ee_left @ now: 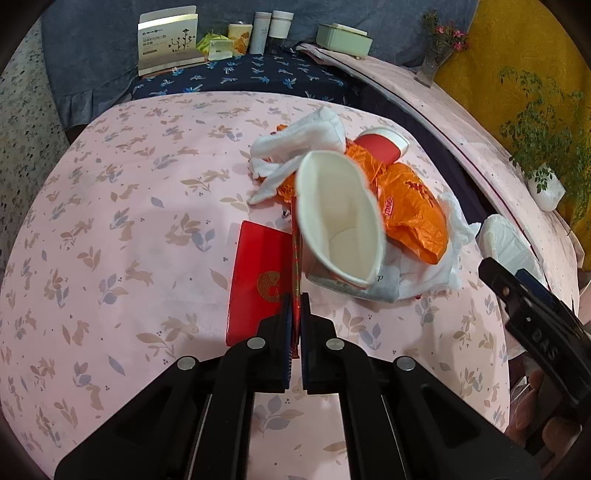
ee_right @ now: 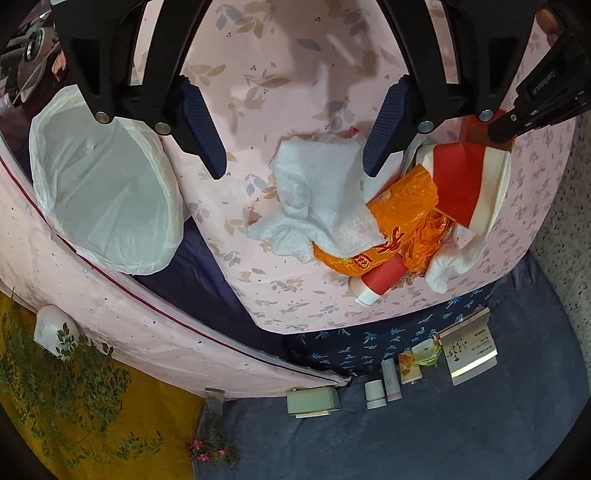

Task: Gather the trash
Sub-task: 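Reach the left tool to the red card box and grasp it, then carry the red card box over the wastebasket and open the left tool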

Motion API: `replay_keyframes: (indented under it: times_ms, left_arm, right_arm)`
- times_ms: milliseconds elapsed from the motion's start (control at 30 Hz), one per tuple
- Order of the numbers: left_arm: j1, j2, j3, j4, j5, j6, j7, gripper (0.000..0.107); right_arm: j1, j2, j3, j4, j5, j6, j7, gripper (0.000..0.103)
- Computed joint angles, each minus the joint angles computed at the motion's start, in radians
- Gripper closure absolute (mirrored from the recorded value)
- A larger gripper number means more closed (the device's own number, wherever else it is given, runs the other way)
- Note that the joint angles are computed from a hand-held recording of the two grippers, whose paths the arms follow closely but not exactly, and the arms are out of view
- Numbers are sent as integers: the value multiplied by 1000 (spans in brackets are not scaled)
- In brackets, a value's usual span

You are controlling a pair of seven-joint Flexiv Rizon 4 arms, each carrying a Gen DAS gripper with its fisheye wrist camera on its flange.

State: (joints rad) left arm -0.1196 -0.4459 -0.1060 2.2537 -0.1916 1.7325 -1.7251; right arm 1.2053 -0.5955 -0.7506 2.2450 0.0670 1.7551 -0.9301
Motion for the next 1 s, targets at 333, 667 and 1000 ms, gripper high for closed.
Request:
replay_keyframes:
  times_ms: [333,667,1000]
  left_arm:
    - [-86,9,117,-23,-21,-2,-27,104]
    - [-193,16,253,-43,-31,-13,-52,104]
    - [-313,79,337,-26,-38,26,-64,104]
  right_arm:
    - [-251,-32,213,-130,-86,-44,25,69]
    - [-292,-33,252,-127,-123,6,38,100]
    - [-83,89,67,5,8,62,-63,100]
